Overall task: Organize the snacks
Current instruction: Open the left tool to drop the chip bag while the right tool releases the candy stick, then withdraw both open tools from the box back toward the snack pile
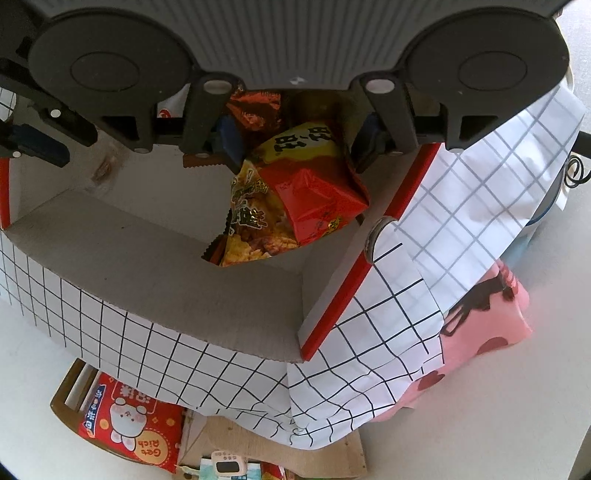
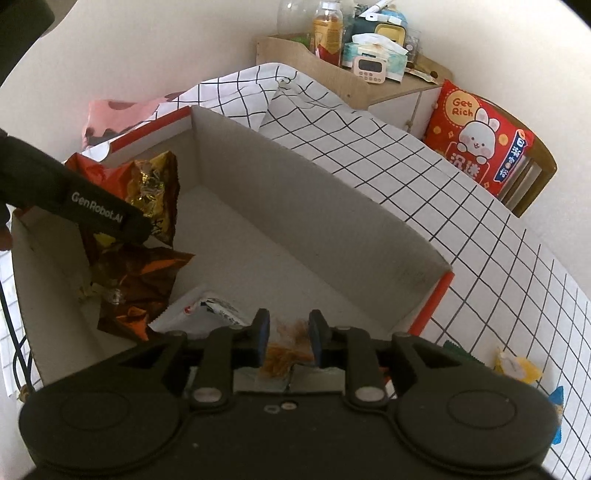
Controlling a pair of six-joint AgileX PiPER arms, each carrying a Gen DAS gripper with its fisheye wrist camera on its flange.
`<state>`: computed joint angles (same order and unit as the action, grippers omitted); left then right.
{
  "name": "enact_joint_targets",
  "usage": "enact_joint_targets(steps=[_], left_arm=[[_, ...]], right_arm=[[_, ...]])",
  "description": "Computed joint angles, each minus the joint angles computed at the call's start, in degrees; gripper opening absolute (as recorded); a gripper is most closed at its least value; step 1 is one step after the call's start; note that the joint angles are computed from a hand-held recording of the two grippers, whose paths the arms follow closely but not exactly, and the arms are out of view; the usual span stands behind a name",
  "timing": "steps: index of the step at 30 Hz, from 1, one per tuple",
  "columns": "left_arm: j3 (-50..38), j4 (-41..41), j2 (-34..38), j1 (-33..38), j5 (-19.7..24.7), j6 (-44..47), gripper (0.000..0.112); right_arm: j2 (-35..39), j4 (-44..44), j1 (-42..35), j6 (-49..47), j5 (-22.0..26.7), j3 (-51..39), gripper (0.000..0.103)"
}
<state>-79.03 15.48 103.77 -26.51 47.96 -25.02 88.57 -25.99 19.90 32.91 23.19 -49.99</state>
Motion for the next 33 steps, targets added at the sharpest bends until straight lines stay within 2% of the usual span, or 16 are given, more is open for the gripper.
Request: enact_joint_targets(steps=[3, 9, 13, 19, 21, 29, 33], left_arm=[[0.94, 0.15, -0.74, -0.25, -0.67, -0.32, 0.063], [2.65, 1.31, -2.4, -1.12, -1.29, -1.7, 0.065], [4.51, 0.51, -4.54, -1.01, -2.7, -1.25, 0.074], [7.37, 0.55, -8.64, -1.65, -3.74, -1.66, 0.078], [8.39, -0.18, -10.34, -1.87, -4.14, -1.35, 0.083], [11.39, -4.28, -17.28, -4.2, -4.37, -0.42, 0.084], [12.16, -6.43, -20.06, -6.22, -4.37, -0.51, 0.087]], right_arm=[[-0.21, 5.92, -1.46, -4.69, 0.1, -0.59, 0.03], [-1.88, 6.91, -1.54, -4.93, -0.72, 0.68, 0.041], [-4.5, 10.8, -2.03, -7.3, -1.76, 2.14, 0.05], [-9.56, 11.98, -2.01, -7.68, -2.28, 4.56, 0.066], [-11.24, 12.89, -2.16, -8.21, -2.02, 5.14, 0.069], [-19.59, 17.13, -3.72, -12.59, -1.25, 8.66, 0.08], [-24.66, 22.44, -5.48, -17.85, -0.16, 10.51, 0.084]])
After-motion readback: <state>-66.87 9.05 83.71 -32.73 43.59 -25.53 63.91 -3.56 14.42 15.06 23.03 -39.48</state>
